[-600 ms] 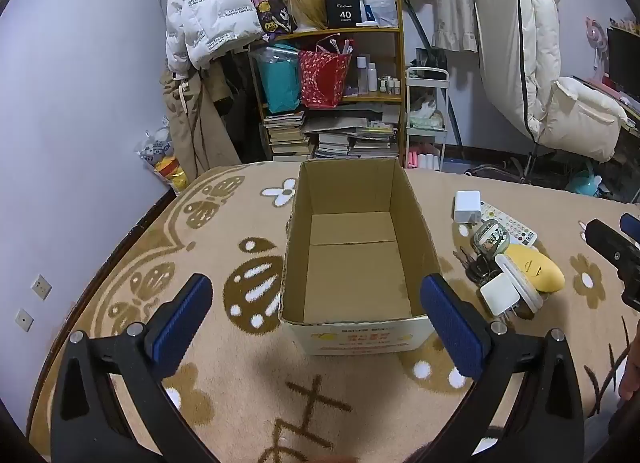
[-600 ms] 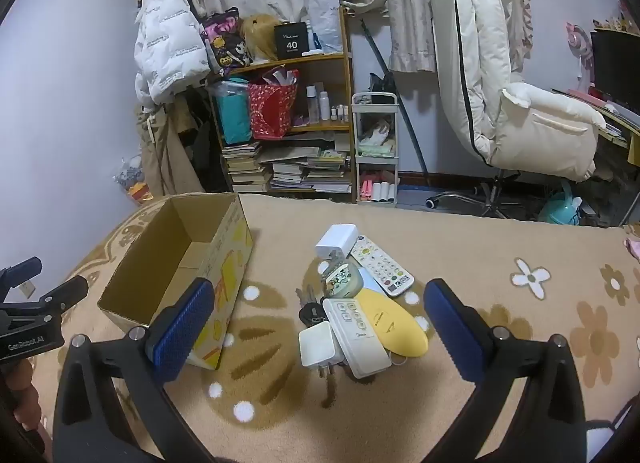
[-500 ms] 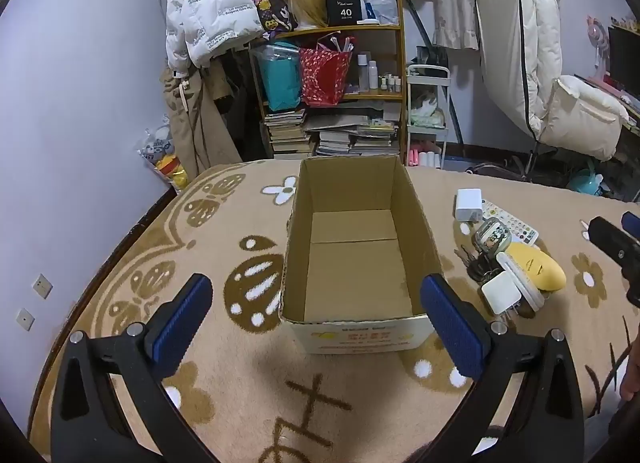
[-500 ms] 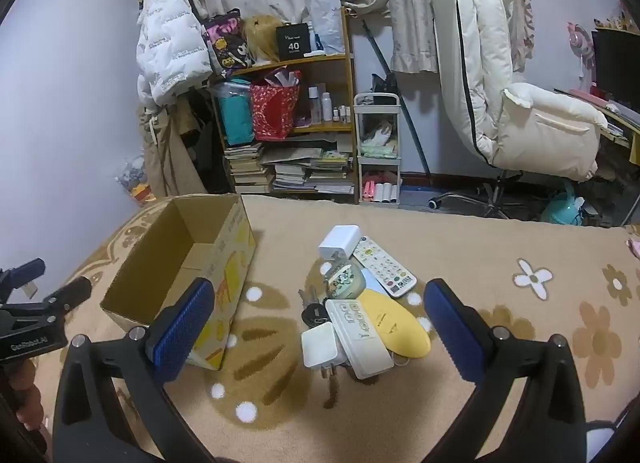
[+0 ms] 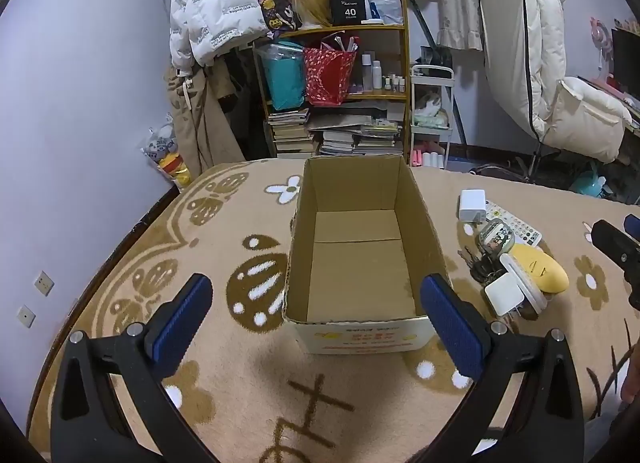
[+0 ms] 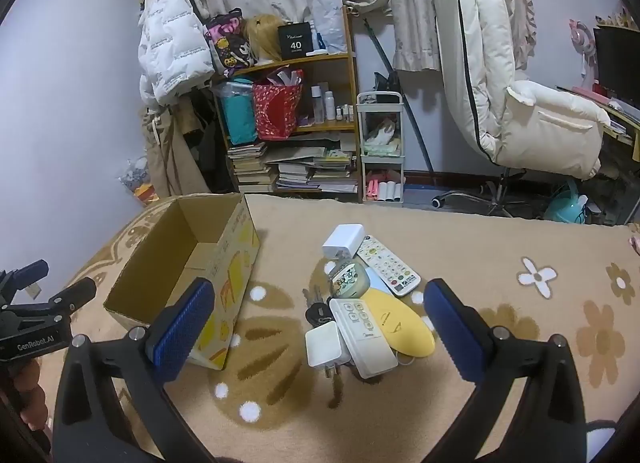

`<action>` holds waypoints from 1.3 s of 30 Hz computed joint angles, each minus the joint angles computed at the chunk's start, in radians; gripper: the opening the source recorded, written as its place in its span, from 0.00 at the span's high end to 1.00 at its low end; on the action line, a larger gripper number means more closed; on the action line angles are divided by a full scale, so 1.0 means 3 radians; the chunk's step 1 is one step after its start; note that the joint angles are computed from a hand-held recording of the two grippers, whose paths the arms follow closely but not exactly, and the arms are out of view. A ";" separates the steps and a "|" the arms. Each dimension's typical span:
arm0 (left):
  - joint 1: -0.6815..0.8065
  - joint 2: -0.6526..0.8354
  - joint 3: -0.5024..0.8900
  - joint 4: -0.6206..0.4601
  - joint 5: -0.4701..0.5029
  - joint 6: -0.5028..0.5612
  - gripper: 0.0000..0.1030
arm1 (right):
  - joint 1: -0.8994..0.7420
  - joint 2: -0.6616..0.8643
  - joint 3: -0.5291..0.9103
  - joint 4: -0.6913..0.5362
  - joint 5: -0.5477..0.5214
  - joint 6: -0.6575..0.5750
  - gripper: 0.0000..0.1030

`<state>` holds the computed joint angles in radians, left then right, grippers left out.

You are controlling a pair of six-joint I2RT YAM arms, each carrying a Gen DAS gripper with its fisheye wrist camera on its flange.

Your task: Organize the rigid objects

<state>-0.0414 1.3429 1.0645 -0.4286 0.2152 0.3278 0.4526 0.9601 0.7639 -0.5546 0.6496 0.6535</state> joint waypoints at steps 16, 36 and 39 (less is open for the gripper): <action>0.0022 -0.0008 -0.0063 0.0027 0.0048 0.0109 0.00 | 0.0019 0.0094 -0.0101 0.0141 -0.0025 0.0025 0.00; 0.0033 -0.0018 -0.0084 0.0061 0.0058 0.0133 0.00 | 0.0009 0.0101 -0.0089 0.0145 -0.0028 0.0012 0.00; 0.0020 -0.0022 -0.0085 0.0050 0.0051 0.0132 0.00 | 0.0004 0.0089 -0.0086 0.0143 -0.0019 -0.0002 0.00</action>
